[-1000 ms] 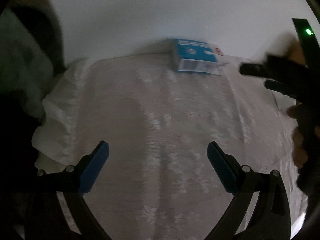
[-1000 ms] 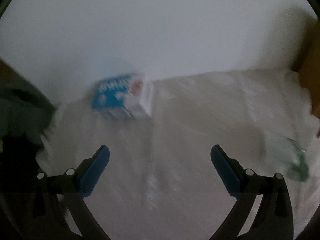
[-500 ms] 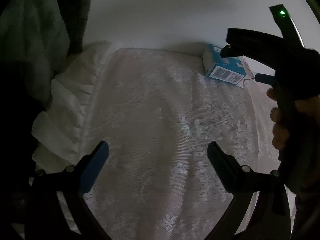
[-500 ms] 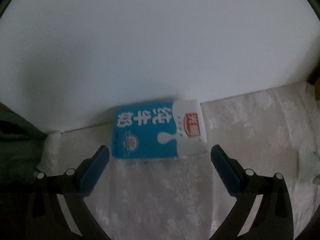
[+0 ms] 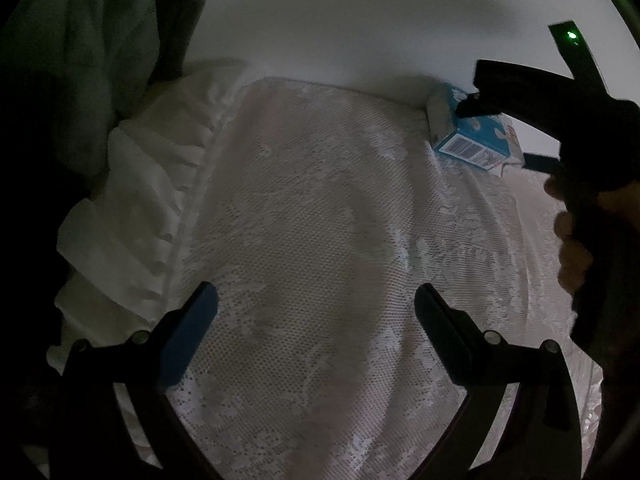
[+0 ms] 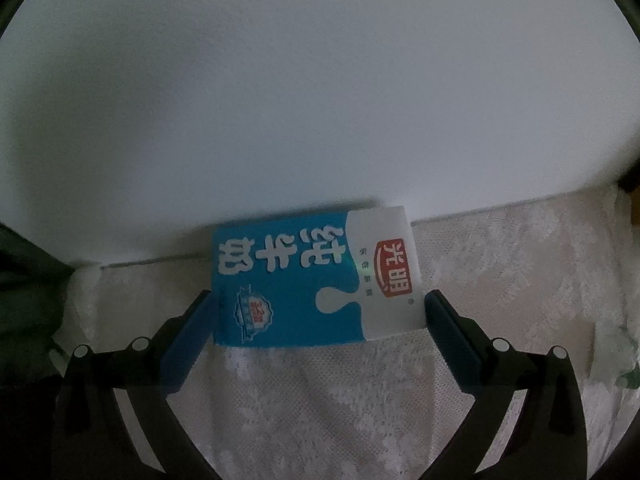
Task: Collect trash
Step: 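Grasp the blue-and-white milk carton with the right gripper, then lift the milk carton with the right gripper while the left grasps the green wrapper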
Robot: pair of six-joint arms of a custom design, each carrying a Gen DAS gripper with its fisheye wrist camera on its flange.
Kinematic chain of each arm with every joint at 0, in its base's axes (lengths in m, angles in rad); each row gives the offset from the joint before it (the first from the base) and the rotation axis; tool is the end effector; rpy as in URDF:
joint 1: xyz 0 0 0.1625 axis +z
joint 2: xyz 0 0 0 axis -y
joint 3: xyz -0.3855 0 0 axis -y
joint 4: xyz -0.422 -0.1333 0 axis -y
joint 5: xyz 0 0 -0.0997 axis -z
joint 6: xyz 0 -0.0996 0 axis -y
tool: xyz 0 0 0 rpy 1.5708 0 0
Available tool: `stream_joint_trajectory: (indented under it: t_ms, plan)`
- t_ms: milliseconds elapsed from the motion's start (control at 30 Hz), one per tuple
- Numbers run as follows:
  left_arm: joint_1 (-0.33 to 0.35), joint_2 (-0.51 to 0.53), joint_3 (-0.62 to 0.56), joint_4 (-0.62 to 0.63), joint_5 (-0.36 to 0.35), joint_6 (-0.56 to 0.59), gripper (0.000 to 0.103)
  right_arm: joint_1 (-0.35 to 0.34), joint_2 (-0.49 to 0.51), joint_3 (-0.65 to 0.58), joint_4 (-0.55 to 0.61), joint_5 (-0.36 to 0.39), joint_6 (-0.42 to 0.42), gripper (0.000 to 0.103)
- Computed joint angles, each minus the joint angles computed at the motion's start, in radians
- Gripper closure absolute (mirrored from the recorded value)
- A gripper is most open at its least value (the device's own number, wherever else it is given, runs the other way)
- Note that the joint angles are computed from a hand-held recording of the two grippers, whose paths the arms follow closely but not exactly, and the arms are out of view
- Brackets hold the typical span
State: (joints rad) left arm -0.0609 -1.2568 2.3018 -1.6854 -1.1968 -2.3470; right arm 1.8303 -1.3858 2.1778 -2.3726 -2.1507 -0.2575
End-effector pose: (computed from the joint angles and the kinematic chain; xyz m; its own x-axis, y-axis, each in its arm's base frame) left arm -0.3258 -0.1501 0.0288 -0.6701 -0.6125 -0.4193 -0.1687 0.6758 -0.7175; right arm 0.1961 -0.4320 0.1587 -0.7178 -0.4487 0.5323 -0.4544 0.8813 0.1301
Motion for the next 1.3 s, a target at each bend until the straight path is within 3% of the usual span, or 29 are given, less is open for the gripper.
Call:
stream_joint_trajectory:
  t_ms: [300,433,567,633,733,867,1000,1033,1067,1200,1300]
  plan:
    - [0.008,0.004,-0.005,0.001,0.005,0.011,0.009,-0.007,-0.101,0.020,0.206,0.159,0.001,0.002]
    - [0.013,-0.007,0.003,0.001,0.007,0.010,0.009,-0.002,-0.141,0.030,0.268,0.205,-0.094,0.002]
    - [0.018,-0.016,0.008,0.006,0.013,0.005,0.009,0.037,-0.166,0.060,0.173,0.140,-0.232,0.002]
    - [0.014,-0.024,0.015,0.007,0.010,-0.006,0.009,0.043,-0.140,0.059,0.121,0.109,-0.290,0.002]
    - [0.004,-0.034,0.028,-0.003,0.003,-0.020,0.009,0.030,-0.055,0.034,0.046,0.040,-0.442,0.002]
    - [0.008,-0.033,0.033,-0.010,0.002,0.004,0.009,0.019,0.009,0.012,0.041,0.035,-0.517,0.002]
    - [0.019,-0.023,0.019,0.002,0.008,0.028,0.009,0.026,0.057,0.009,0.016,0.043,-0.564,0.003]
    - [0.021,-0.020,0.013,0.007,0.011,0.032,0.009,0.033,0.064,0.008,0.015,0.031,-0.581,0.015]
    - [0.024,-0.017,0.006,0.016,0.013,0.037,0.009,0.037,0.045,0.017,0.016,0.029,-0.587,0.024]
    - [0.039,0.011,-0.031,0.035,0.026,0.076,0.009,0.061,-0.015,0.073,-0.017,0.046,-0.578,0.027]
    - [0.052,0.042,-0.061,0.018,0.046,0.138,0.009,0.037,-0.130,0.076,0.056,0.089,-0.528,0.029]
